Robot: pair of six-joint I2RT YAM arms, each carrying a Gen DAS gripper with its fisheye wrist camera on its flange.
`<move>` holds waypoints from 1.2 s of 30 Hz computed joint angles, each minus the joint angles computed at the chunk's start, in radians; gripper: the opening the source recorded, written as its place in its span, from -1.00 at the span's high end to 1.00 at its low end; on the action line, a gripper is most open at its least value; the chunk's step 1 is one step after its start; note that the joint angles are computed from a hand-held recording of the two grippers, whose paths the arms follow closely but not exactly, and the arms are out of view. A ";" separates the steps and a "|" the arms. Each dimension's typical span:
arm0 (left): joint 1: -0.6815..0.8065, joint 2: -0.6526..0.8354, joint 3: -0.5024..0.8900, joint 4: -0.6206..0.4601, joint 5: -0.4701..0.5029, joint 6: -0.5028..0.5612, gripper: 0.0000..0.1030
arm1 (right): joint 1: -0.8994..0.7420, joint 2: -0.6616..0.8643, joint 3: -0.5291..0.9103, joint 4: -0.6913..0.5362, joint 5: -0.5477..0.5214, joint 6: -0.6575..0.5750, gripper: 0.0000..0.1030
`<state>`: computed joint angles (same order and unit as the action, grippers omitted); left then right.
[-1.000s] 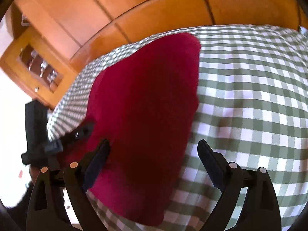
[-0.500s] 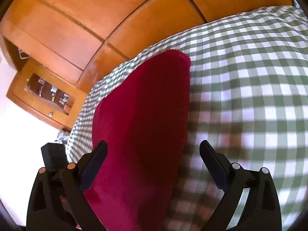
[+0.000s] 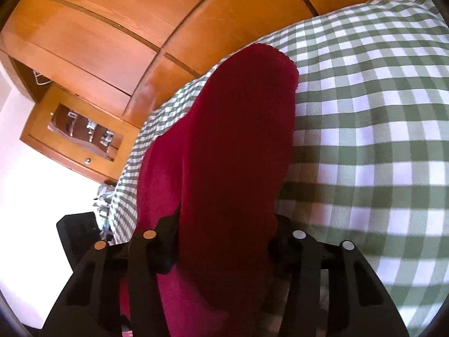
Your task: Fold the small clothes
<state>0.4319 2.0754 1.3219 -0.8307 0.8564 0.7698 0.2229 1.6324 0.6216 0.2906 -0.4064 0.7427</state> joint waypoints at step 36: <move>-0.893 -0.251 -0.034 0.259 -0.167 -0.460 0.36 | -1.197 -0.692 -0.248 -0.610 -0.255 -0.546 0.15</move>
